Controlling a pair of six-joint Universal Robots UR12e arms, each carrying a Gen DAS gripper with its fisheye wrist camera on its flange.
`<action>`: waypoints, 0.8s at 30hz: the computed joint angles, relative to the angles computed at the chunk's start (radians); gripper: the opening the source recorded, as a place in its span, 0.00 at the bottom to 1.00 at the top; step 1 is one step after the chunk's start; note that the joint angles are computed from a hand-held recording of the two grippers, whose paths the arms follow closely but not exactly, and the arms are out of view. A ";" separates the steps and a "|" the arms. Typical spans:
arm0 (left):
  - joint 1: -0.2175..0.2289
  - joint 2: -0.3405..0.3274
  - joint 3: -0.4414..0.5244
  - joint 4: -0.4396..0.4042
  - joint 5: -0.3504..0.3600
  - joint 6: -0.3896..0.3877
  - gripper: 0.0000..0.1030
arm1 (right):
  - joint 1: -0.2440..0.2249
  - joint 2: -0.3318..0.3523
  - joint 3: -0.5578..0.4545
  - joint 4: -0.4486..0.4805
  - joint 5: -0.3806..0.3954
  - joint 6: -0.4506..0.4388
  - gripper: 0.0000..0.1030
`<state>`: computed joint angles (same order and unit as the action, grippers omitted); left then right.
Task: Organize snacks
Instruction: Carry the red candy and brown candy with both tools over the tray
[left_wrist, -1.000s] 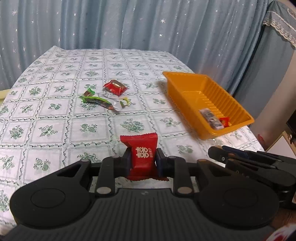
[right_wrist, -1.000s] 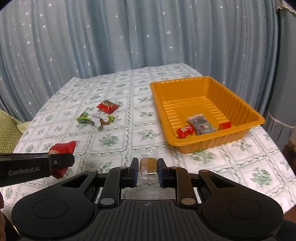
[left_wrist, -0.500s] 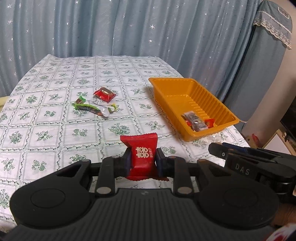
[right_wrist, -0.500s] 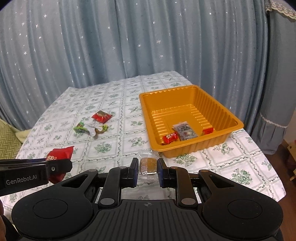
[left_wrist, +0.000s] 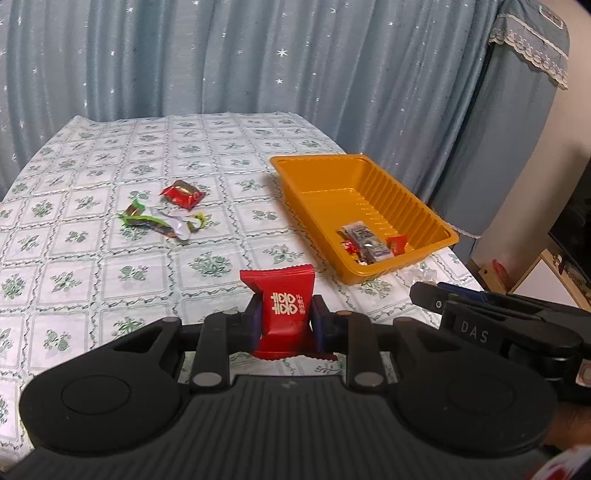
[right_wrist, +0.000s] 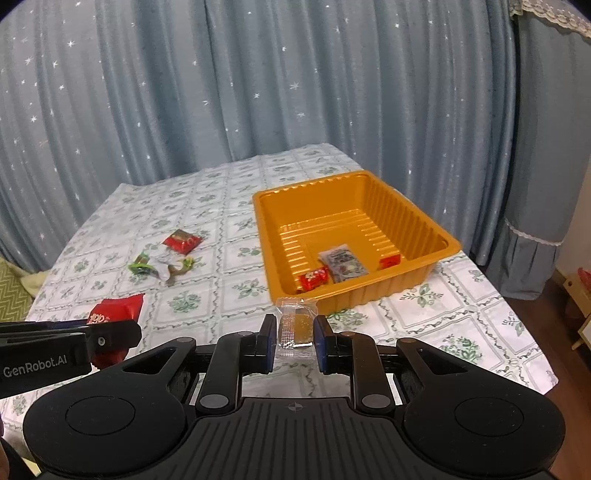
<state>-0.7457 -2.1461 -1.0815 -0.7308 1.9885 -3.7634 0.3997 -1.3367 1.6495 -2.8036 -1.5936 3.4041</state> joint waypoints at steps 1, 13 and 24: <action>0.000 -0.004 0.007 -0.001 -0.003 0.005 0.23 | -0.002 -0.001 0.000 0.000 -0.002 0.001 0.21; 0.003 -0.075 0.119 0.001 -0.057 0.060 0.23 | -0.038 -0.008 0.006 -0.003 -0.028 0.017 0.21; 0.019 -0.173 0.278 -0.022 -0.101 0.112 0.23 | -0.081 0.019 -0.028 -0.031 -0.020 0.012 0.21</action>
